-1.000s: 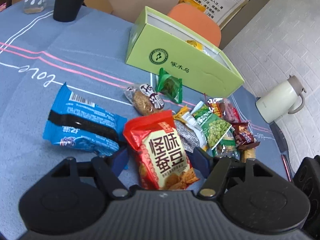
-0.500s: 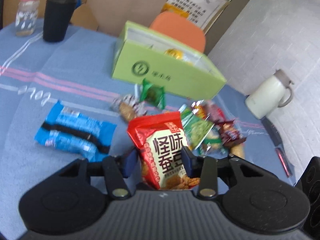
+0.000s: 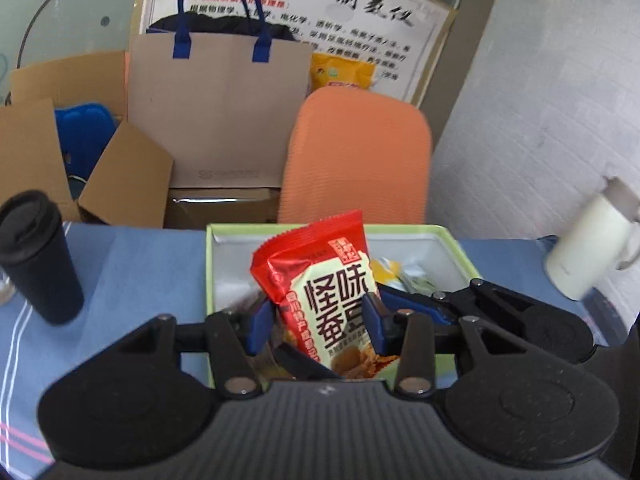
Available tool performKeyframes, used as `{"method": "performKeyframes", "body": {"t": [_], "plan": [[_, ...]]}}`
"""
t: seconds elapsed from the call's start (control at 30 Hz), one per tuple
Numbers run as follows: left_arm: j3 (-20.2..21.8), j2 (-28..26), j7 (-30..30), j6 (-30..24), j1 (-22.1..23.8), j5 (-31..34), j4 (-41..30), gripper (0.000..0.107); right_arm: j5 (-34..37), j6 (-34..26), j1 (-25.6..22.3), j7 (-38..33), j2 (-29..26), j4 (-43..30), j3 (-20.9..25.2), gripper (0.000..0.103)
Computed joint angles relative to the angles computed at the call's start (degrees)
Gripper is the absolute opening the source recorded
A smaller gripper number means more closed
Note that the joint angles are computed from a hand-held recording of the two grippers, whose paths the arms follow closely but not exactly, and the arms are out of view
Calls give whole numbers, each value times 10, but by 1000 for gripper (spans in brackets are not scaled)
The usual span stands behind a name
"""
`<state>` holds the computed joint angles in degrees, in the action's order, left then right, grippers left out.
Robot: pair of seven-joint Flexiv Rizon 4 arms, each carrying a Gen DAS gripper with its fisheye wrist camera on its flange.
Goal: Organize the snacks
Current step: 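Carry the red bag into the green box and release it, then grasp the blue wrapped snack bar with the left gripper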
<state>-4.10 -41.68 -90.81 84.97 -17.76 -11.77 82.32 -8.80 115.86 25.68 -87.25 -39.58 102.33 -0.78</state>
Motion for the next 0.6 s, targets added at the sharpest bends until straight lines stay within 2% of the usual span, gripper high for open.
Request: {"method": "performKeyframes", "body": {"t": [0.1,0.13,0.17,0.23,0.3,0.43,0.5,0.57,0.6], "plan": [[-2,-44,9,-43,13,-9,-66,43,-59,-76,-59,48,-53,-98,60,45],[3,-52,5,-47,14,-10,-75,47,-76,-99,-77,59,-69,-123,81,45],[18,-60,-8,-49,8,-9,-86,58,-99,-122,-102,66,-86,-146,113,45],[18,-62,-14,-15,11,-3,-80,58,-129,-157,-147,68,-114,-181,175,45],[16,-50,-12,31,13,6,-57,62,-137,-165,-169,63,-126,-194,205,45],[31,-17,-18,101,1,10,-12,65,-117,-93,-161,75,-97,-156,178,47],[25,5,-18,131,2,9,19,67,-105,-45,-147,86,-73,-123,151,49],[22,32,-15,158,2,10,61,68,-88,1,-125,87,-45,-82,120,56],[37,42,-16,164,-10,5,77,69,-77,25,-110,84,-33,-61,103,59]]}}
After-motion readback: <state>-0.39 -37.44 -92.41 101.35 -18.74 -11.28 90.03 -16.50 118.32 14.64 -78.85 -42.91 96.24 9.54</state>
